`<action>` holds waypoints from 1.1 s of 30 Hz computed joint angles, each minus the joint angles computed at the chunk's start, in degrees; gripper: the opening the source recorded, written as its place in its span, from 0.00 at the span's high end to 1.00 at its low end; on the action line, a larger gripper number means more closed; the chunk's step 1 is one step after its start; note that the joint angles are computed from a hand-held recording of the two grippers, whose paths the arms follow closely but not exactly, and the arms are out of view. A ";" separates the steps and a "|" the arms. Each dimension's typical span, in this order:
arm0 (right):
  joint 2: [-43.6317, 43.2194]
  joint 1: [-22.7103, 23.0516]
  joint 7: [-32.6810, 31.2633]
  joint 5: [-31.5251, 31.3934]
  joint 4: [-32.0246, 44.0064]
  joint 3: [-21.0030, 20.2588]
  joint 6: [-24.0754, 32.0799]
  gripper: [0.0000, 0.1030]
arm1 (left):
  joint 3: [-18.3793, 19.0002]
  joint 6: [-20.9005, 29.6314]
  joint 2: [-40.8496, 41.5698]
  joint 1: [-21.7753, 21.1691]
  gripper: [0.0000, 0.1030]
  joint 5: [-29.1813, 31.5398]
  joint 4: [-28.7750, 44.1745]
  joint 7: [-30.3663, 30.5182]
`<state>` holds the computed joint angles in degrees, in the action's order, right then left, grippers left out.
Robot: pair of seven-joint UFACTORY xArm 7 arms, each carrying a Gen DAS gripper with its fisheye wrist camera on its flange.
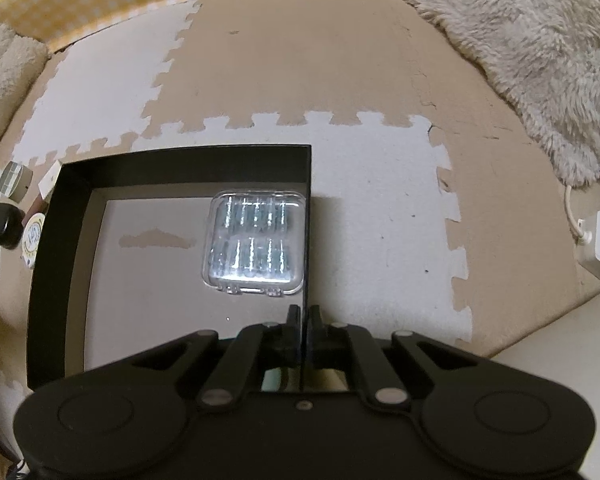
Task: Organize rigid objects
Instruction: 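Move the open left tool back toward the remaining items, then grasp the white-and-yellow tape measure with the left tool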
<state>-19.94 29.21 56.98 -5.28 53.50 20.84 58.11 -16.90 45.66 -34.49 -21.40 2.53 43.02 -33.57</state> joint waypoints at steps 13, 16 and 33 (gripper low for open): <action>0.06 -0.05 1.78 -0.51 -0.02 0.24 -0.29 0.97 | 1.61 -8.84 5.63 -2.89 0.21 -6.43 -3.44 -1.78; 0.30 -0.07 2.07 -0.76 0.18 0.34 -0.15 0.97 | 0.91 -10.78 8.04 -2.95 0.22 -5.74 -2.79 -2.63; -2.25 -0.56 4.78 -1.11 -3.82 0.70 -5.14 0.95 | 0.11 -13.18 14.14 -2.33 0.31 0.80 -1.44 -9.67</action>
<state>-22.20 28.65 61.76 -6.39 49.68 21.54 52.97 -16.80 32.47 -20.35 -23.73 3.33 41.58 -43.24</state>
